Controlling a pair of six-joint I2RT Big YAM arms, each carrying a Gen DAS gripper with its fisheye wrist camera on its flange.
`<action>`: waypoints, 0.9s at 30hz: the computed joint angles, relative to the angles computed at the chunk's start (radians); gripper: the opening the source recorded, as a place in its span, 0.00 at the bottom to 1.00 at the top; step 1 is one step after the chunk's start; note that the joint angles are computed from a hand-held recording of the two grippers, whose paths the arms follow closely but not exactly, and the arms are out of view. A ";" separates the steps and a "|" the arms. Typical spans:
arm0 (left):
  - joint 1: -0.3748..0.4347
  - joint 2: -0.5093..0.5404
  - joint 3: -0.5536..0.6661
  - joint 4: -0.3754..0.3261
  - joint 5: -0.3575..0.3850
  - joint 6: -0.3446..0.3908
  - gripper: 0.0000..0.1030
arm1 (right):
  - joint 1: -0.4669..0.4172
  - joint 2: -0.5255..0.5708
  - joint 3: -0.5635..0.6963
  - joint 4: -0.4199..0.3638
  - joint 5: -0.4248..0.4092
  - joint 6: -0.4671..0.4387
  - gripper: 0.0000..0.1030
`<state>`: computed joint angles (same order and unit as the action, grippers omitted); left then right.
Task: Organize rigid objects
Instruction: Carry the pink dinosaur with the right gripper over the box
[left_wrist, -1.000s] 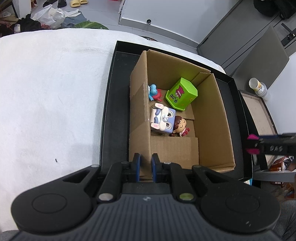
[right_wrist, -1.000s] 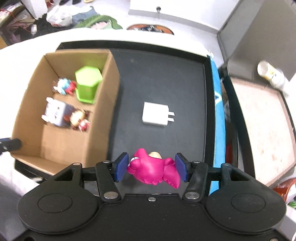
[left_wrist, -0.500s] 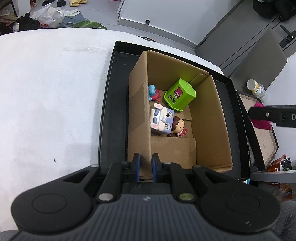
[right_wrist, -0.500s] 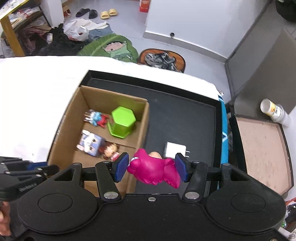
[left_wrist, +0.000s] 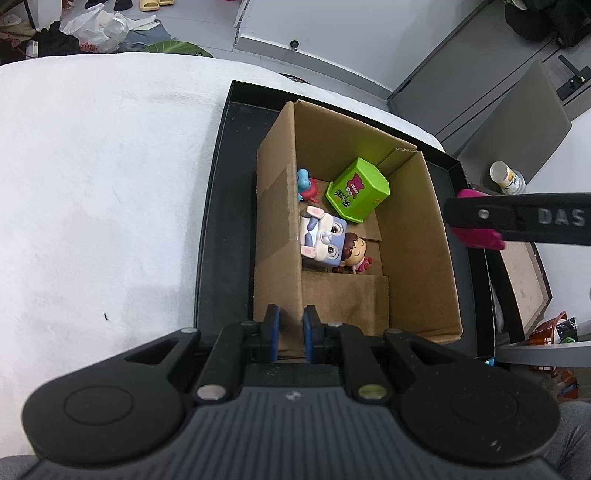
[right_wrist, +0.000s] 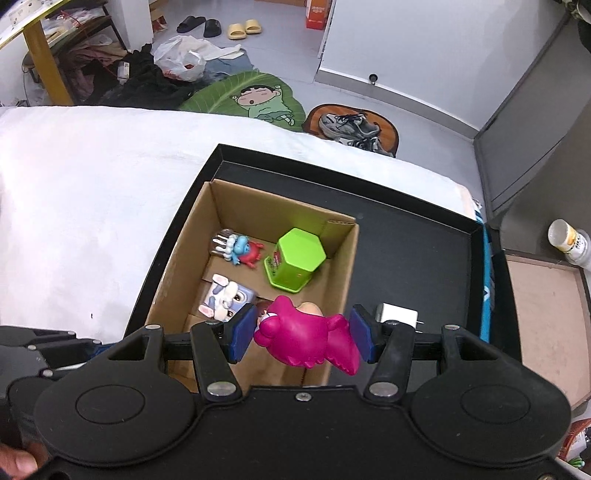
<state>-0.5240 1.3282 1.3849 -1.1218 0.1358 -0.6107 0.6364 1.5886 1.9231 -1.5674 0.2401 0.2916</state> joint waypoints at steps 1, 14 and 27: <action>0.001 -0.001 -0.001 0.002 0.003 -0.002 0.12 | 0.000 0.001 -0.003 0.003 -0.003 0.001 0.53; 0.001 -0.003 -0.010 0.015 0.017 -0.010 0.12 | 0.017 0.037 -0.057 0.043 0.038 -0.012 0.53; -0.005 0.008 0.003 0.001 0.006 -0.007 0.12 | 0.034 0.024 -0.087 0.096 0.081 -0.034 0.54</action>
<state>-0.5288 1.3361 1.3884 -1.1205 0.1418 -0.6177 0.6708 1.6126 1.8363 -1.4715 0.3215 0.2571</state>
